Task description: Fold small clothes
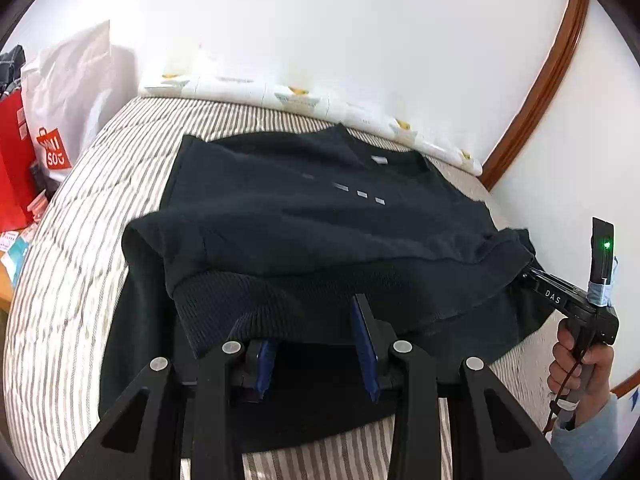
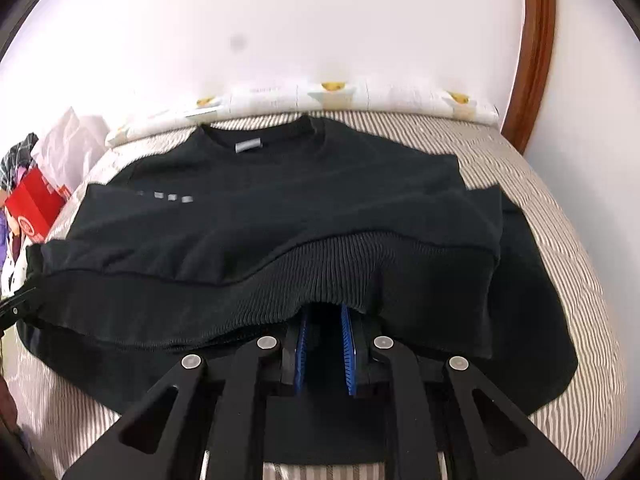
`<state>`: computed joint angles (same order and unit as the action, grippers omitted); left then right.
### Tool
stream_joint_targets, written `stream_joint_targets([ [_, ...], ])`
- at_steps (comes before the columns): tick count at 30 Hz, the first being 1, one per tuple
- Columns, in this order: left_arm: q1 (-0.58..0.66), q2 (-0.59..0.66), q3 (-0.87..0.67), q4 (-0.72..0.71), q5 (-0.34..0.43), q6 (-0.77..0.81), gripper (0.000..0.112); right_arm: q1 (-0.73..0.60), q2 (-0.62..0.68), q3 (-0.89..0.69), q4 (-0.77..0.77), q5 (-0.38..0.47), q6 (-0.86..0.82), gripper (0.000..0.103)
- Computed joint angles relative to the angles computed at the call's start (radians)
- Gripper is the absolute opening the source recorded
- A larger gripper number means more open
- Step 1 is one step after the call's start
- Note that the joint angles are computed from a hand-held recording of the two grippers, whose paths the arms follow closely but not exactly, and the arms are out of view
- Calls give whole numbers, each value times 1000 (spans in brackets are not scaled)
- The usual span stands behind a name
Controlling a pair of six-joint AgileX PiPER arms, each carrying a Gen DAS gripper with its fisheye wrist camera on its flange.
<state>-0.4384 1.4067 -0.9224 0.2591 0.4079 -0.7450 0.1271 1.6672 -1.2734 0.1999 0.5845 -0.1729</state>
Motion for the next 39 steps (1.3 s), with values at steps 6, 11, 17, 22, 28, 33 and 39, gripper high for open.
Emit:
stream_joint_targets([
  [6, 58, 55, -67, -76, -22, 99, 33, 23, 76, -131, -50, 14, 57, 15],
  [11, 88, 125, -173, -71, 17, 126, 33, 45, 141, -227, -111, 14, 93, 15],
  [17, 115, 204, -291, -80, 55, 141, 33, 76, 251, -398, -200, 53, 156, 15],
  [22, 111, 251, -373, -72, 89, 142, 33, 64, 389, -597, -179, 143, 151, 19],
  [28, 118, 211, -353, -84, 65, 174, 33, 25, 425, -694, -108, 188, 146, 28],
  [33, 129, 159, -336, -62, 80, 150, 42, 1, 326, -590, -116, 105, 138, 47],
  [39, 119, 63, -248, 14, 92, 76, 45, -41, 235, -493, -108, 96, 105, 48],
])
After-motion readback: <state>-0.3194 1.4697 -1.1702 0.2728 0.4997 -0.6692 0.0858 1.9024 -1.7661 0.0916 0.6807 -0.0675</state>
